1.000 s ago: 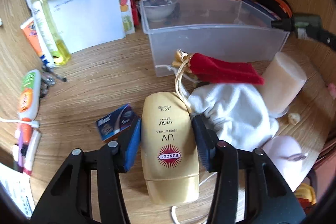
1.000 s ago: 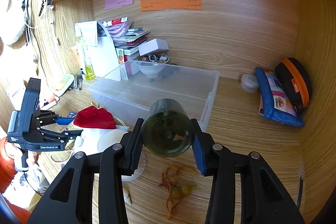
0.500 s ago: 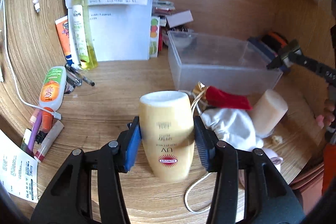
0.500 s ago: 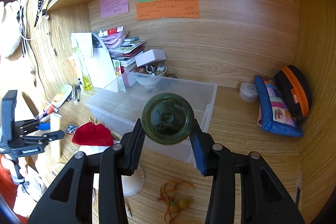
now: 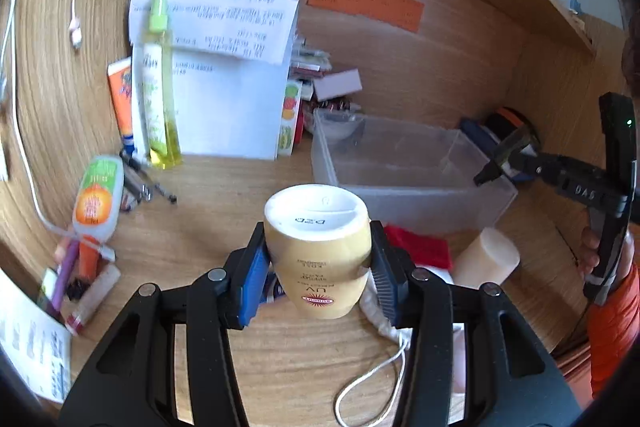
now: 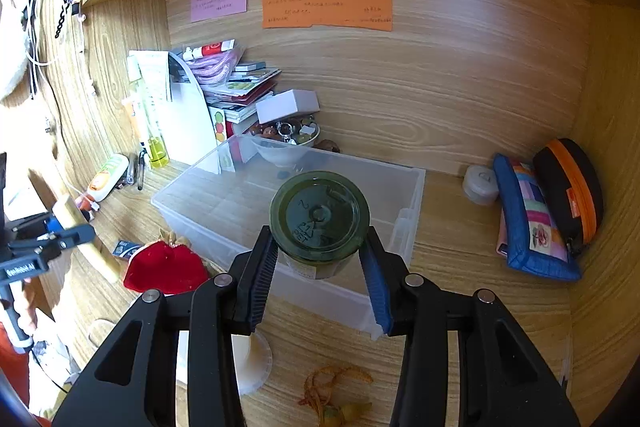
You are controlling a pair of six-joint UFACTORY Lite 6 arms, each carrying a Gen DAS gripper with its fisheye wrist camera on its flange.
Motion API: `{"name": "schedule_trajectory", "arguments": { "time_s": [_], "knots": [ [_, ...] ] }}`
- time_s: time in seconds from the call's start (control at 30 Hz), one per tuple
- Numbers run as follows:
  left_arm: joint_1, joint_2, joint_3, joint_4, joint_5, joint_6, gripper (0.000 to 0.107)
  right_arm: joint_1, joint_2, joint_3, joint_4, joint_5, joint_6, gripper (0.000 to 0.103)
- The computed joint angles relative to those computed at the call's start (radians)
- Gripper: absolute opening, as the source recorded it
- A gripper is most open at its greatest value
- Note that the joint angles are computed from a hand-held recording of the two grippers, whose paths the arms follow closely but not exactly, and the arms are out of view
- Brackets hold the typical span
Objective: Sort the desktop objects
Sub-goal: 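Lift both held bottles and carry them over the clear plastic box, then lower the bottles into the clear box and open both tools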
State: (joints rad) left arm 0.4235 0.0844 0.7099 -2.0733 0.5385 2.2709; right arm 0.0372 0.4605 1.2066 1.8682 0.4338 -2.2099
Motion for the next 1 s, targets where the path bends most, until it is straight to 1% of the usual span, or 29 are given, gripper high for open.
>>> {"name": "schedule_trajectory", "arguments": {
  "time_s": [0.13,0.23,0.33,0.4,0.5,0.53,0.6,0.63,0.77,0.83,0.9,1.0],
  "knots": [
    [-0.033,-0.001,0.085,0.029,-0.021,-0.05,0.047,0.007,0.019,0.035,-0.006,-0.007,0.018,0.039],
    [-0.074,0.036,0.182,0.048,-0.045,-0.091,0.047,0.01,0.049,0.077,-0.022,-0.019,0.043,0.039],
    [-0.112,0.114,0.308,0.088,-0.075,-0.151,0.047,0.016,0.088,0.133,-0.057,-0.037,0.083,0.039],
    [-0.136,0.188,0.413,0.157,-0.093,-0.241,0.047,0.018,0.113,0.165,-0.071,-0.049,0.098,0.039],
    [-0.173,0.319,0.585,0.277,-0.125,-0.389,0.047,0.018,0.172,0.24,-0.149,-0.06,0.177,0.039],
    [-0.18,0.347,0.619,0.308,-0.129,-0.427,0.047,0.02,0.194,0.269,-0.181,-0.066,0.21,0.039],
    [-0.202,0.449,0.749,0.437,-0.148,-0.575,0.047,0.019,0.249,0.345,-0.267,-0.074,0.297,0.039],
    [-0.207,0.476,0.779,0.479,-0.15,-0.619,0.047,0.019,0.278,0.385,-0.321,-0.075,0.35,0.039],
    [-0.241,0.645,0.984,0.734,-0.181,-0.884,0.047,0.024,0.41,0.575,-0.583,-0.069,0.607,0.039],
    [-0.253,0.709,1.066,0.849,-0.183,-1.005,0.047,0.03,0.48,0.681,-0.725,-0.058,0.744,0.039],
    [-0.262,0.773,1.148,0.961,-0.176,-1.122,0.047,0.041,0.532,0.76,-0.827,-0.052,0.84,0.039],
    [-0.278,0.842,1.237,1.091,-0.176,-1.247,0.047,0.064,0.619,0.892,-0.995,-0.036,0.999,0.039]
  ]
}}
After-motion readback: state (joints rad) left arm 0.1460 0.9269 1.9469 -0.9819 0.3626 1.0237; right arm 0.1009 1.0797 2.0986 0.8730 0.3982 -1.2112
